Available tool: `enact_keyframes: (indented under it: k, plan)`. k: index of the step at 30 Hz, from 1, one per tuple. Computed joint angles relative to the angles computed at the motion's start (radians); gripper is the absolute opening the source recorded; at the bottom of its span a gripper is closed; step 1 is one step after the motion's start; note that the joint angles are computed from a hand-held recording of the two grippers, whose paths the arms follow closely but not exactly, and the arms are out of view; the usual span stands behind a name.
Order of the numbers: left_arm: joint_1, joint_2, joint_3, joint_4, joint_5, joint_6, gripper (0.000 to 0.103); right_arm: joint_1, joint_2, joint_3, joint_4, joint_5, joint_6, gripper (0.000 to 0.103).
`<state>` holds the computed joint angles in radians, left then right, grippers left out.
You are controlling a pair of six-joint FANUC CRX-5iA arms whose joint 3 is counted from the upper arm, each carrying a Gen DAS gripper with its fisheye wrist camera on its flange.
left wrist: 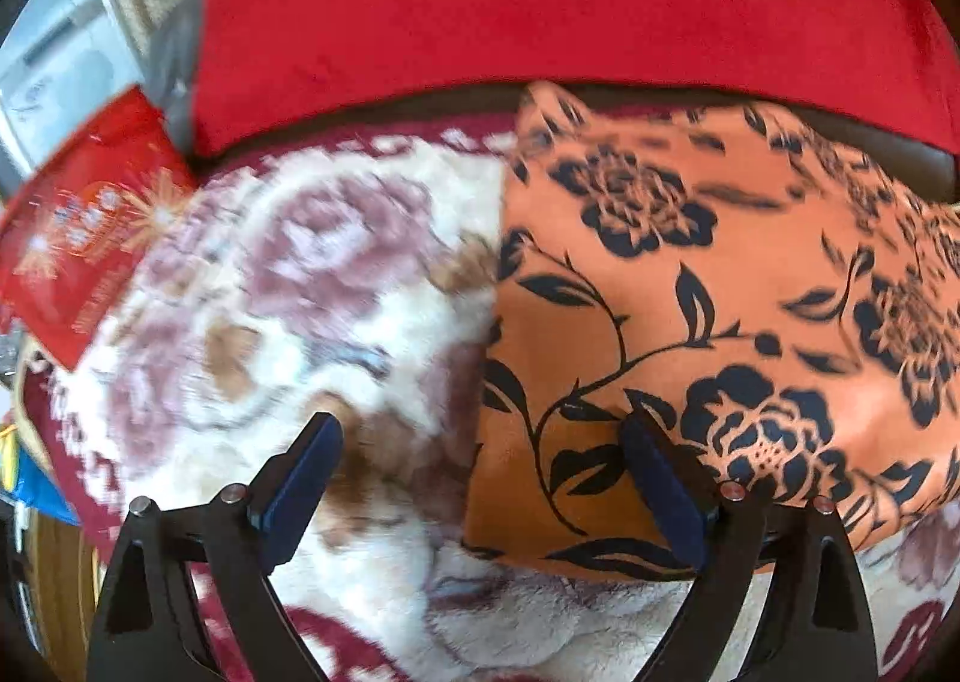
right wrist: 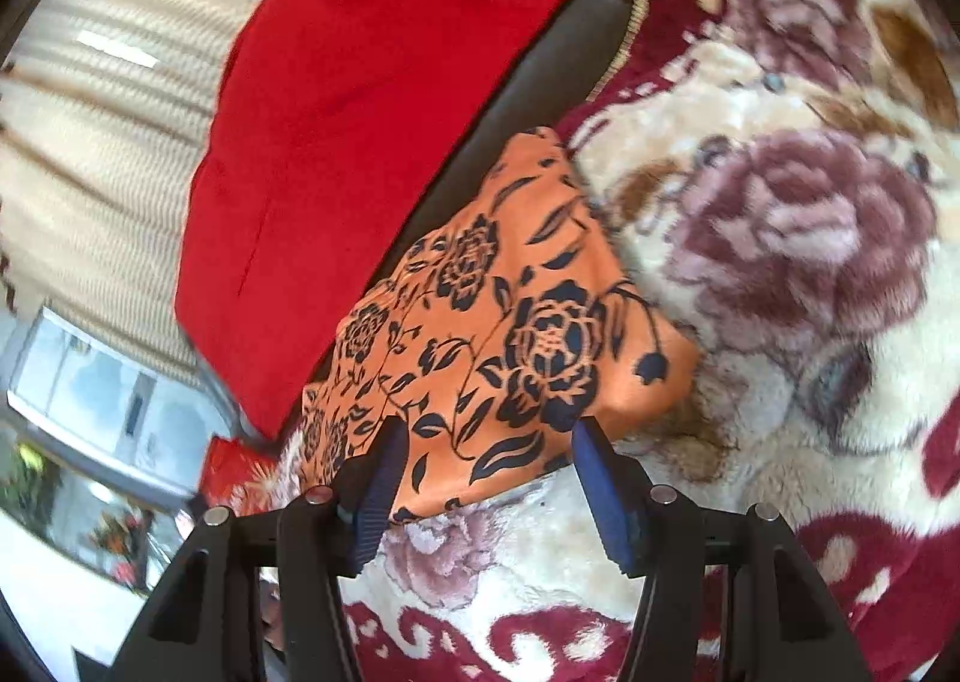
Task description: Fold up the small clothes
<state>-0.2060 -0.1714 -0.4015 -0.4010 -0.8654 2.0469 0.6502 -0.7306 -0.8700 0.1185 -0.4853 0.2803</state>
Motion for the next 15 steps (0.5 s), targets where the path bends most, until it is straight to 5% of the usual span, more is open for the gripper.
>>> enact_keyframes:
  k: [3, 7, 9, 12, 15]
  plan:
    - [-0.031, -0.026, 0.004, -0.044, -0.010, 0.015, 0.094, -0.010, -0.005, -0.018, 0.000, 0.050, -0.044, 0.062]
    - [-0.027, -0.107, -0.041, -0.022, 0.044, 0.010, 0.094, 0.032, -0.020, -0.093, 0.299, 0.120, -0.287, 0.062]
    - [-0.079, -0.100, -0.017, -0.100, 0.002, 0.080, 0.094, 0.042, 0.008, -0.102, 0.424, 0.089, -0.400, 0.062]
    - [-0.113, -0.050, 0.019, -0.144, -0.060, 0.104, 0.094, 0.046, 0.107, -0.042, 0.361, -0.011, -0.382, 0.062]
    - [-0.063, -0.053, -0.004, -0.091, -0.019, 0.050, 0.094, 0.033, 0.150, -0.025, 0.320, -0.007, -0.363, 0.058]
